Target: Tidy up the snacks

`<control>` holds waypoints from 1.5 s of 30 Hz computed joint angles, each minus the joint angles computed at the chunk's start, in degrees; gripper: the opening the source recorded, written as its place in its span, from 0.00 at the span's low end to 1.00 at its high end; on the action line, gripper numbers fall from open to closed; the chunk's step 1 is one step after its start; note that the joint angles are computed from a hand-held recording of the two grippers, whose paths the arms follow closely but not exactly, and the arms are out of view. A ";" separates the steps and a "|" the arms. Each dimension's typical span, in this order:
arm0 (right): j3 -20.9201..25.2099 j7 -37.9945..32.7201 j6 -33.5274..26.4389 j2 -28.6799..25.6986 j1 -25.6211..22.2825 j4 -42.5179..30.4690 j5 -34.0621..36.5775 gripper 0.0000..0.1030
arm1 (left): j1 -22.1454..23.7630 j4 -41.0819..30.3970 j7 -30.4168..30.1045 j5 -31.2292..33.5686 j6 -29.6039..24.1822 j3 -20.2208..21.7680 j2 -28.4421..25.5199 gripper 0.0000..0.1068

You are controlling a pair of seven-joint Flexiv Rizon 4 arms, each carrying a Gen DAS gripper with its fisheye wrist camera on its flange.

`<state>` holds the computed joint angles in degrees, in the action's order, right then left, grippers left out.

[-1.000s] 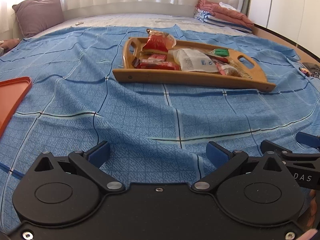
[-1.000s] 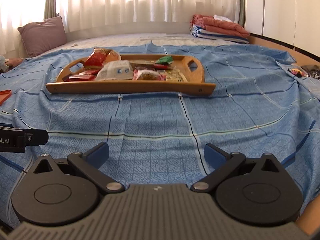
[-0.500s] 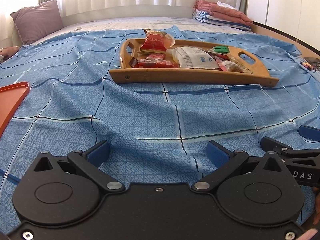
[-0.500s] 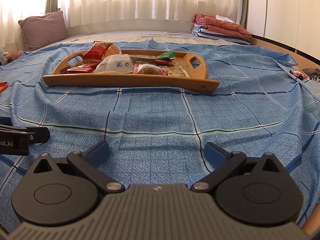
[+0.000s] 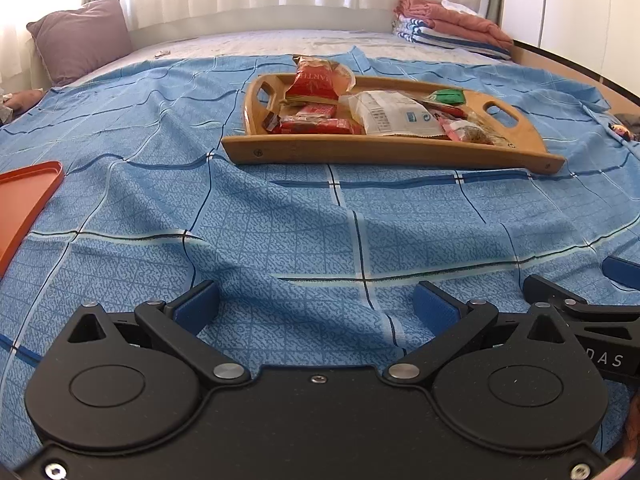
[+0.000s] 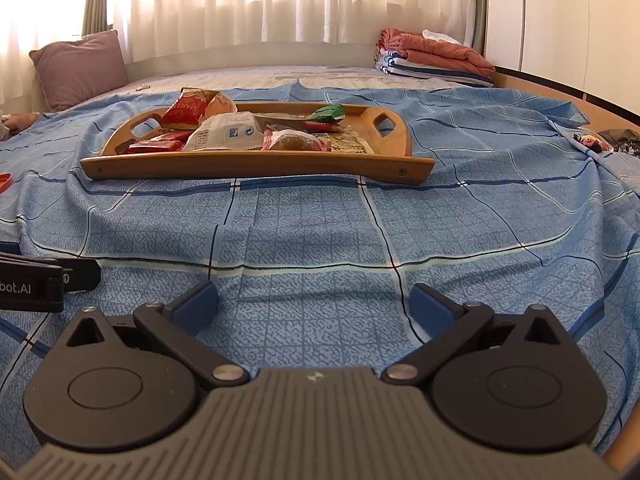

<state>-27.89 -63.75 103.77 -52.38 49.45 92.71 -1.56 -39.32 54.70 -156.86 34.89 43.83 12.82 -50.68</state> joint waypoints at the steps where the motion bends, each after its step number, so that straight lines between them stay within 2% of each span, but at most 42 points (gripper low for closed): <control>1: -0.01 -0.07 0.02 0.01 -0.01 0.01 -0.03 1.00 | -0.20 -0.04 -0.08 0.33 -0.02 0.20 -0.07 0.96; 12: -0.78 -1.26 1.67 -0.64 0.92 0.38 2.07 1.00 | -0.13 0.03 -0.02 0.49 -0.04 0.05 -0.09 0.96; 45: -2.47 -1.45 0.78 -1.00 2.30 0.36 2.17 1.00 | -0.13 -0.43 0.66 0.34 -0.73 -0.03 -0.32 0.96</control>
